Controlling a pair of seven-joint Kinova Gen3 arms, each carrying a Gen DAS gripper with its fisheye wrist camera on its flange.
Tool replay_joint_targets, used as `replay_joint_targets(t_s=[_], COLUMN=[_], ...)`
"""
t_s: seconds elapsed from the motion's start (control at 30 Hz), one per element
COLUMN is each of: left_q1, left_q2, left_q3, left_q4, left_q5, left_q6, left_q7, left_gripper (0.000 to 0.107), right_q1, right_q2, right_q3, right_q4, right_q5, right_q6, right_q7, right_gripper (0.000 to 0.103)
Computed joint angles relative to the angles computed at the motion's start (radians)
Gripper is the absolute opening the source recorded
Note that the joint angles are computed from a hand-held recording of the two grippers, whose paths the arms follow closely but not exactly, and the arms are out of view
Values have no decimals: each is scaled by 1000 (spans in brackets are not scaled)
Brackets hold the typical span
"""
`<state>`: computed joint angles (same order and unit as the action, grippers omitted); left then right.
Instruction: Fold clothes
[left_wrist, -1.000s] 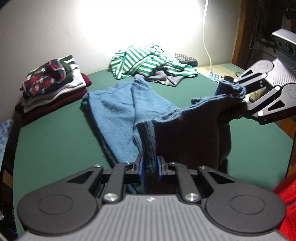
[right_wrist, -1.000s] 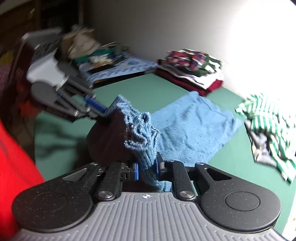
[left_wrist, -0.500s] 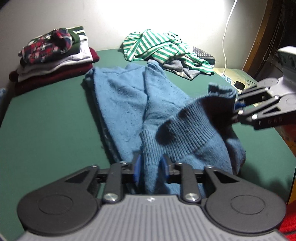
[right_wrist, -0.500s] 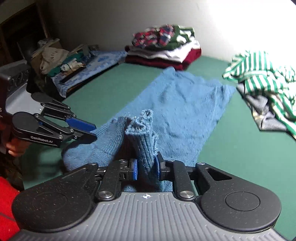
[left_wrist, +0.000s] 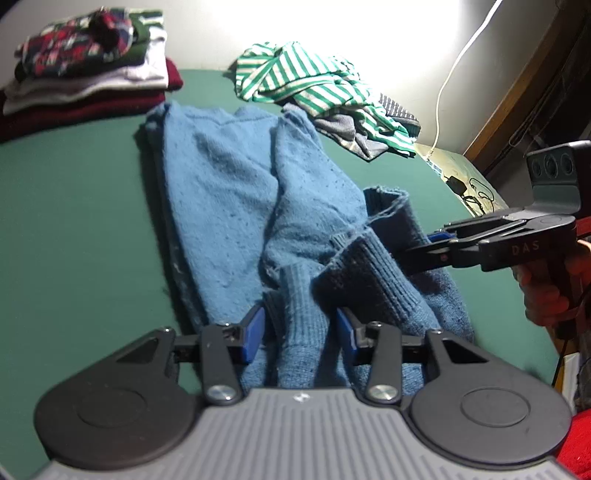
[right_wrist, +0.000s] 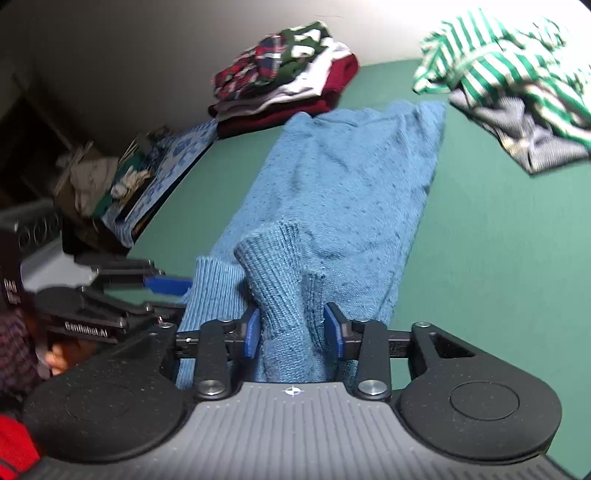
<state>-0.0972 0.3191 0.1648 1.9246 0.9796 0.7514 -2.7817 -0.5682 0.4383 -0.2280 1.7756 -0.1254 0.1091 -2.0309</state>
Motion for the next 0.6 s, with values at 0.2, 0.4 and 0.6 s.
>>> replay_joint_targets(t_s=[0.2, 0.4, 0.6], left_q1=[-37, -30, -4], left_q2=[8, -67, -73], left_q3=[-3, -34, -61], left_q4=[42, 83, 48], left_q5=[116, 230, 250], left_q6=[32, -2, -34], left_q7=[-5, -78, -98], left_gripper=[13, 11, 11], right_q1=[7, -160, -287], right_q2=[-33, -69, -69], right_q3=[-8, 172, 323], right_q4=[57, 92, 111], right_q5=[-36, -45, -97], right_q6=[-61, -114, -178], right_q7=[-42, -104, -144], right_gripper=[17, 17, 17])
